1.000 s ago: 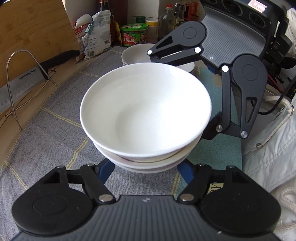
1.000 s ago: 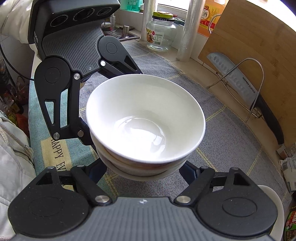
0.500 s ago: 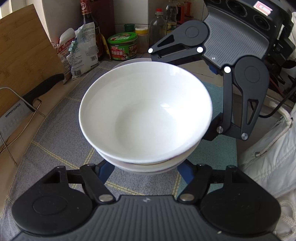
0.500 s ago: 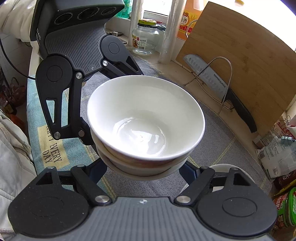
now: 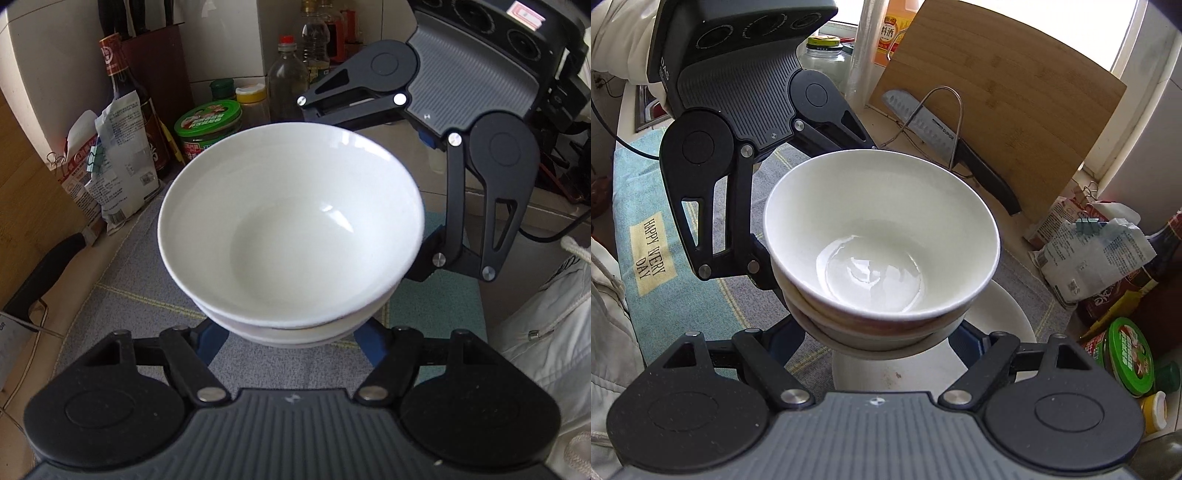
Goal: Organize plates and bowls
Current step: 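Lower the bowl stack onto the plates and open both tools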
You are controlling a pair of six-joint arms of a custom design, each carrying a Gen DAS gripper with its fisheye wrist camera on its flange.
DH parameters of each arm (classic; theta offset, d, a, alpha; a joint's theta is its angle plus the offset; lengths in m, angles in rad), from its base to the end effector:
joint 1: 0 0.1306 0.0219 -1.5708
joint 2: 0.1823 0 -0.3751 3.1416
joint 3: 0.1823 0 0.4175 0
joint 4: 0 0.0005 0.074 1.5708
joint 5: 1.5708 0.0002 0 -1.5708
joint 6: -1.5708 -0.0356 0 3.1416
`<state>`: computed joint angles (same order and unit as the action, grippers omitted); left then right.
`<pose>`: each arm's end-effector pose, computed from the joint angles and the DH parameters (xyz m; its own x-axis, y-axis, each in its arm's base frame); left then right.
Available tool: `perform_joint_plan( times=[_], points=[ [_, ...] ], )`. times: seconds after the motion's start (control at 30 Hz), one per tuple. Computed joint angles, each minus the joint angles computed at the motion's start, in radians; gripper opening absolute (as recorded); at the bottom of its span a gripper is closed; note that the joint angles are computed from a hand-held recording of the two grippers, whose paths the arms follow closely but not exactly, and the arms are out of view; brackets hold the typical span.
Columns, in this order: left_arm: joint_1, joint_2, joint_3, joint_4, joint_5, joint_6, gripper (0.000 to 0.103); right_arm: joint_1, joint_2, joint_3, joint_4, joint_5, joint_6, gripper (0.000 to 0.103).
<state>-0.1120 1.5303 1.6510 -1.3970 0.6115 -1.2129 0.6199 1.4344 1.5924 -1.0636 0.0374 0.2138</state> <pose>0.5135 -0.0788 0.4534 -0.0923 0.7821 -0.6163 0.9808 0.1783 0.0794 0.4234 0.3000 0.4847 -0.5066 -0.6221 -0.5969 -0.6848 0.7110 -0.1597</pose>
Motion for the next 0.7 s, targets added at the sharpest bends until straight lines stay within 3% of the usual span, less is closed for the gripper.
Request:
perform_joint_plan(
  times=[0.7],
  points=[
    [-0.107, 0.106, 0.062, 0.057, -0.044, 0.019, 0.073, -0.084, -0.026, -0.083, 0.019, 0.034, -0.015, 0.088]
  ],
)
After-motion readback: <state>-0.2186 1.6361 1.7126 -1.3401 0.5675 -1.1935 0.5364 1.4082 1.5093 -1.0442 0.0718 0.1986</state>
